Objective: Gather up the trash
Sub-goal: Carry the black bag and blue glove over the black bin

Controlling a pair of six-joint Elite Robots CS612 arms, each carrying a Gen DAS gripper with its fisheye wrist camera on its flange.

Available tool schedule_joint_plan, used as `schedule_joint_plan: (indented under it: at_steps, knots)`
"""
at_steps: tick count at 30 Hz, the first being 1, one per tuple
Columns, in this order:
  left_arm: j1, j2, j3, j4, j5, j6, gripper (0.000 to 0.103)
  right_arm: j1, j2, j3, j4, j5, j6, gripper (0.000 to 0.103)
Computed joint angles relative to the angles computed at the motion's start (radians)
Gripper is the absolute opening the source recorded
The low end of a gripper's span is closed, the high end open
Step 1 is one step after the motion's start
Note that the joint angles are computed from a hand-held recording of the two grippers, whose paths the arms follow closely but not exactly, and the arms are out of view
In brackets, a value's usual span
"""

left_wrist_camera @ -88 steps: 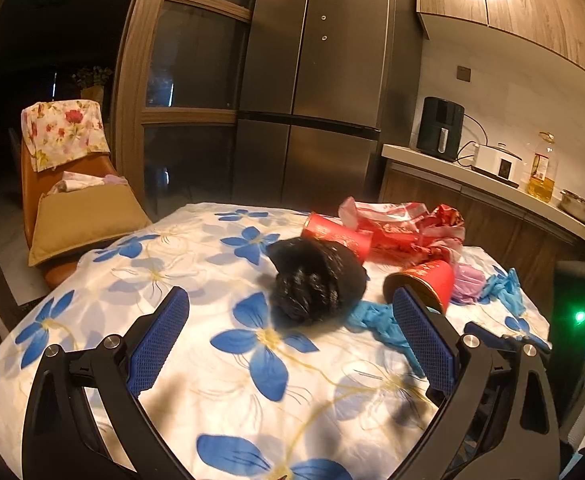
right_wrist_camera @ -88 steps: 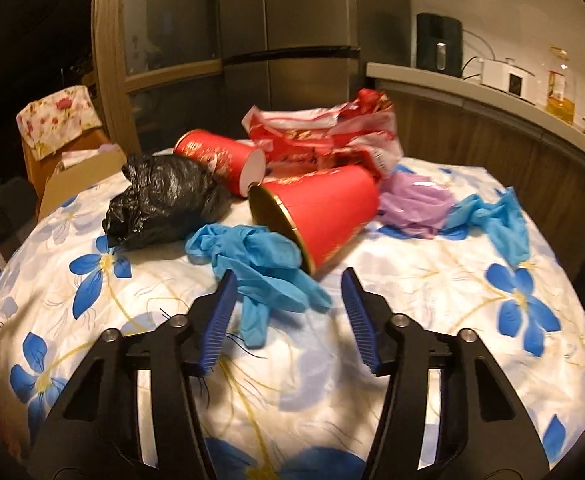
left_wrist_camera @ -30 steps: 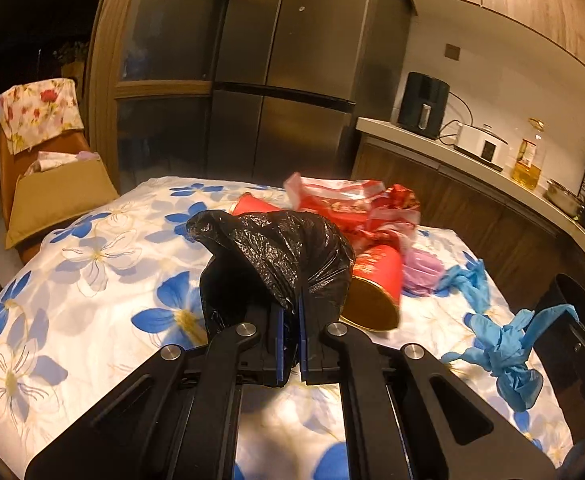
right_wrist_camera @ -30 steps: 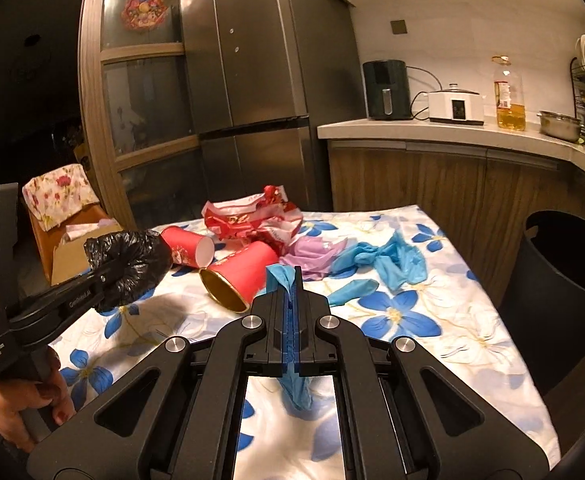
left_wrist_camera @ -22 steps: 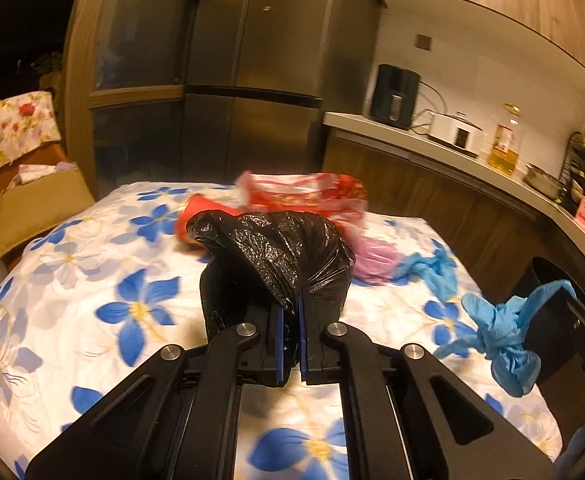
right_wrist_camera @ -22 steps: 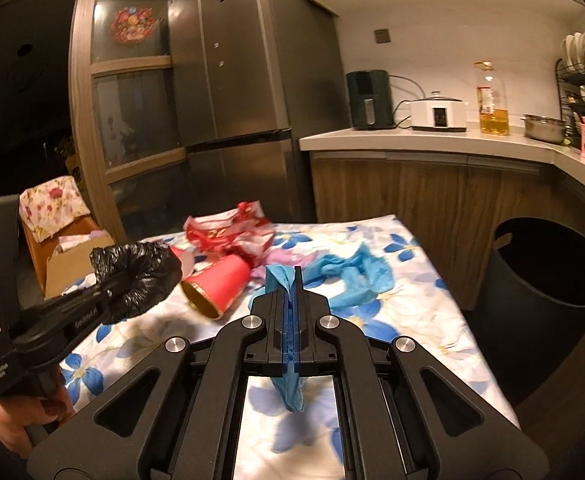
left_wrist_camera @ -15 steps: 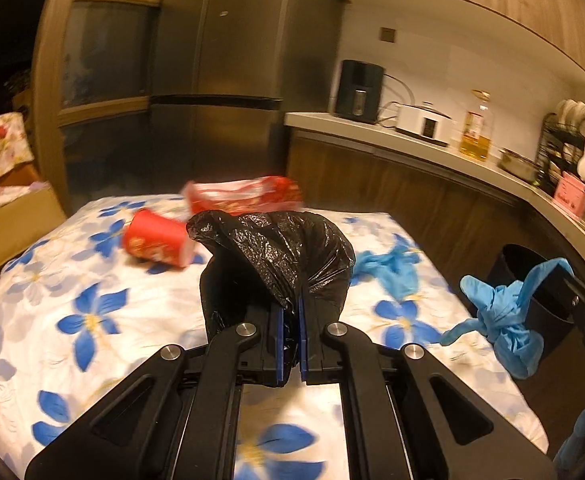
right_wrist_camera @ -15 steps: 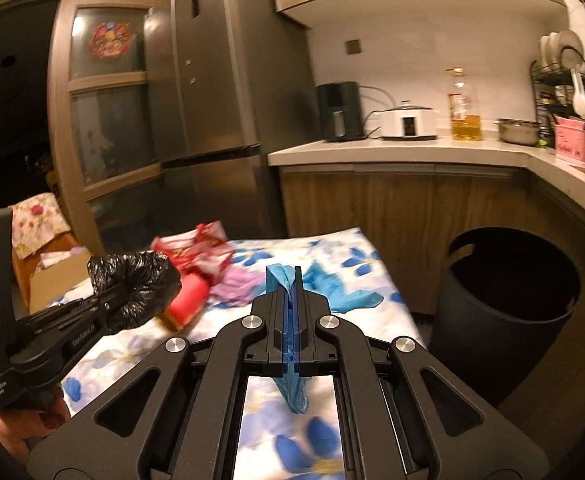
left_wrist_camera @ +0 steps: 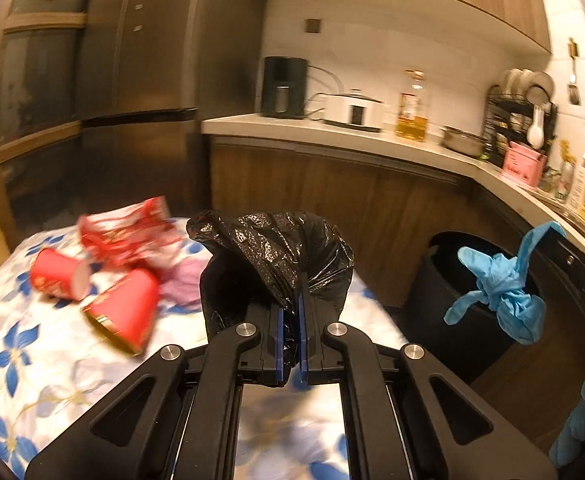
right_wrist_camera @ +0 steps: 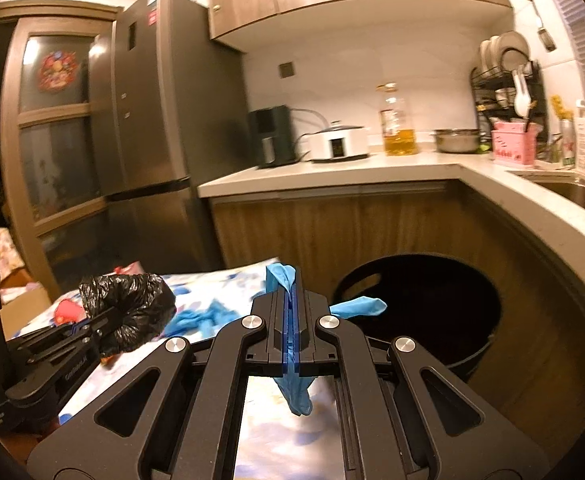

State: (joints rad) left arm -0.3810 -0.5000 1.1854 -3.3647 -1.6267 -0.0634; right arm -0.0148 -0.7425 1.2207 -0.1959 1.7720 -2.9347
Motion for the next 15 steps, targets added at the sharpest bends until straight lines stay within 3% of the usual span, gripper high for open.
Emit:
schedule_joint_plan:
  at_steps: [15]
  knots:
    - [-0.063, 0.055, -0.137, 0.035, -0.205, 0.079, 0.006, -0.069, -0.001, -0.004, 0.022, 0.087, 0.041, 0.001]
